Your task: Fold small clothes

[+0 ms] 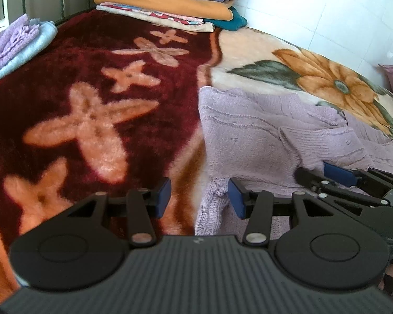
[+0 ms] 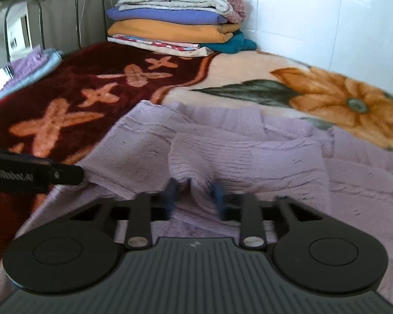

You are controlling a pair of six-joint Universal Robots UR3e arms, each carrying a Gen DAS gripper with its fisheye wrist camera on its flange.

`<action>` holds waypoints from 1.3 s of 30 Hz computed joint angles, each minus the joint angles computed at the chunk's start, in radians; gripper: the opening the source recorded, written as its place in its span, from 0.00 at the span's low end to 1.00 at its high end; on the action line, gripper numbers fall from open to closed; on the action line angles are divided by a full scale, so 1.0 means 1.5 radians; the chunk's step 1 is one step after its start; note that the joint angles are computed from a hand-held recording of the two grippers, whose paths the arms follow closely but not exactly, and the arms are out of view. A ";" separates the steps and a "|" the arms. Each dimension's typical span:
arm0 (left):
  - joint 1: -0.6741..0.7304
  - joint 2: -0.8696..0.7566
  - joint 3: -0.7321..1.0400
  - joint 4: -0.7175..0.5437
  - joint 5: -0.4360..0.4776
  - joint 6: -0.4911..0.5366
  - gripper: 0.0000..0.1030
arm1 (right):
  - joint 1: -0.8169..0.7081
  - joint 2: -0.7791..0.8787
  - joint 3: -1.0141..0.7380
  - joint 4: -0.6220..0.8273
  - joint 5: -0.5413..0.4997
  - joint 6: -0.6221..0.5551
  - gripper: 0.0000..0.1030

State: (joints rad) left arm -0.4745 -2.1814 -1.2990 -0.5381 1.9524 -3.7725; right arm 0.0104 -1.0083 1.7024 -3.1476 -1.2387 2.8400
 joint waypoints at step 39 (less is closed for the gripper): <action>-0.033 -0.193 0.297 -0.089 0.040 0.079 0.49 | -0.385 -0.058 0.136 -0.065 0.118 0.092 0.46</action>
State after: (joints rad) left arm -0.5241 -2.4703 -0.8542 -0.6717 2.0120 -3.6547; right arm -0.5670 -1.0956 1.9059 -3.2444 -1.0613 2.9782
